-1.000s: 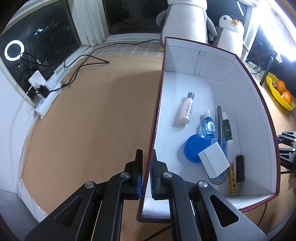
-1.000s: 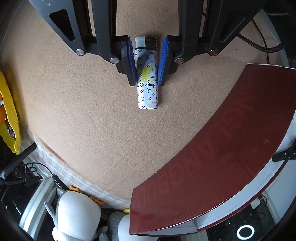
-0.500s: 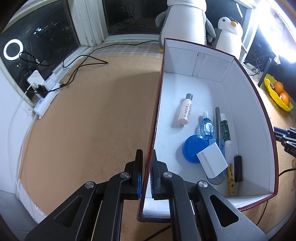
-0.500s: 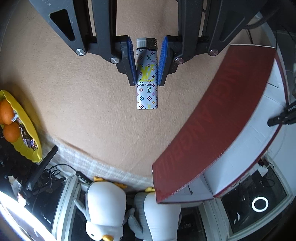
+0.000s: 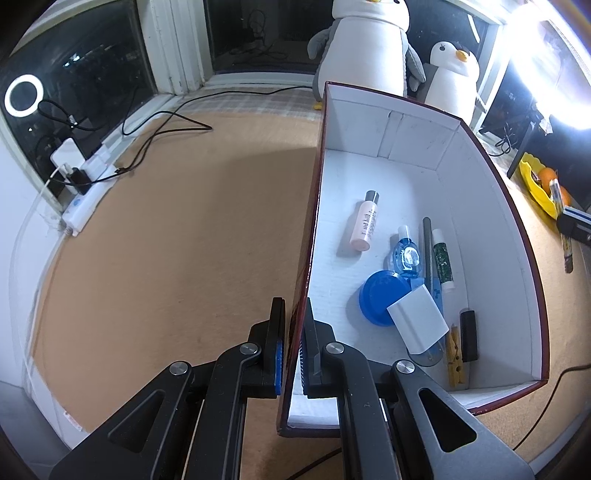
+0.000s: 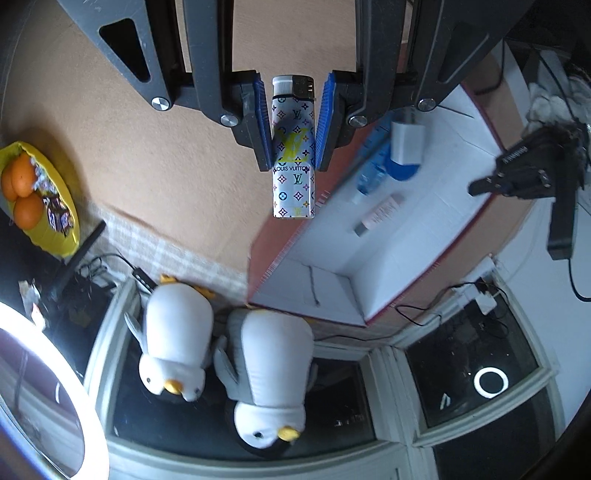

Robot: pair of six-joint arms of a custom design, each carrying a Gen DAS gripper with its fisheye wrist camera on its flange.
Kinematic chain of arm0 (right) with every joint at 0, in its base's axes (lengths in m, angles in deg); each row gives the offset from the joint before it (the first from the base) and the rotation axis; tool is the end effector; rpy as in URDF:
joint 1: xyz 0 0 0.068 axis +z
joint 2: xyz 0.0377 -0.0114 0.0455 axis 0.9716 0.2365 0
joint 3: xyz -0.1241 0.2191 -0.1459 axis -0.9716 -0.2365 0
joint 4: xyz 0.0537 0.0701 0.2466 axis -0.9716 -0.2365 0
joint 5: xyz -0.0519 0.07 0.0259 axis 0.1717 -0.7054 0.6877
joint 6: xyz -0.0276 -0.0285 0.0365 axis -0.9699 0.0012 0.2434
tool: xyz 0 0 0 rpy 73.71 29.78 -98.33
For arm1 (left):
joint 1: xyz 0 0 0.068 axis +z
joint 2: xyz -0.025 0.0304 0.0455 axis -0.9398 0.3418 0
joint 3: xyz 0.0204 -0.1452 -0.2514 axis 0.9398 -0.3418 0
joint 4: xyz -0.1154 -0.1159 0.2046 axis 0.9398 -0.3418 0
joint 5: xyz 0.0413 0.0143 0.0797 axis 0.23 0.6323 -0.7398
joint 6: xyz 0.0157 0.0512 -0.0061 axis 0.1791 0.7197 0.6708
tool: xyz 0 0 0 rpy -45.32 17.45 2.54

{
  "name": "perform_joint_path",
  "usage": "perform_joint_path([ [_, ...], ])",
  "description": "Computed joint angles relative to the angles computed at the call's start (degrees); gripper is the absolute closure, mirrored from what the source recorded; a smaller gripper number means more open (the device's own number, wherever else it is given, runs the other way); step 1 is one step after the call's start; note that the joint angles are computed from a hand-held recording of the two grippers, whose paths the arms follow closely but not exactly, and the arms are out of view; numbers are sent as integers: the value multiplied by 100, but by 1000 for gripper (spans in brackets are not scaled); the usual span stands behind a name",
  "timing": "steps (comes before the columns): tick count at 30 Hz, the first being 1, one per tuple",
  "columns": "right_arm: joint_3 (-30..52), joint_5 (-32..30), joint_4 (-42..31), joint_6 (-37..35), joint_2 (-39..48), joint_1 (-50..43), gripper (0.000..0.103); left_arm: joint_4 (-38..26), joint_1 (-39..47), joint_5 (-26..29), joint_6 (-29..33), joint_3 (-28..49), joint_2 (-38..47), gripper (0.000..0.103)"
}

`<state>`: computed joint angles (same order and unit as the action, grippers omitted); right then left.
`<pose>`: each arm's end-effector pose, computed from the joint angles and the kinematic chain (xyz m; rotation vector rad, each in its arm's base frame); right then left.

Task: Organize rigid objects
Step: 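Carry the lighter into the box and release it with the right gripper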

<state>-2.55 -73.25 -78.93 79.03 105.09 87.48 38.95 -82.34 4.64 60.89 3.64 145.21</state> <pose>0.2545 0.0521 0.2758 -0.1972 2.4962 0.1650 0.2740 -0.0600 0.2305 0.2552 2.6141 -0.0863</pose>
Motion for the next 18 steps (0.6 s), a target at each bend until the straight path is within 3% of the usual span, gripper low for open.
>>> perform_joint_path([
  [18, 597, 465, 222, 979, 1022, 1425, 82, 151, 172, 361, 182, -28, 68, 98],
])
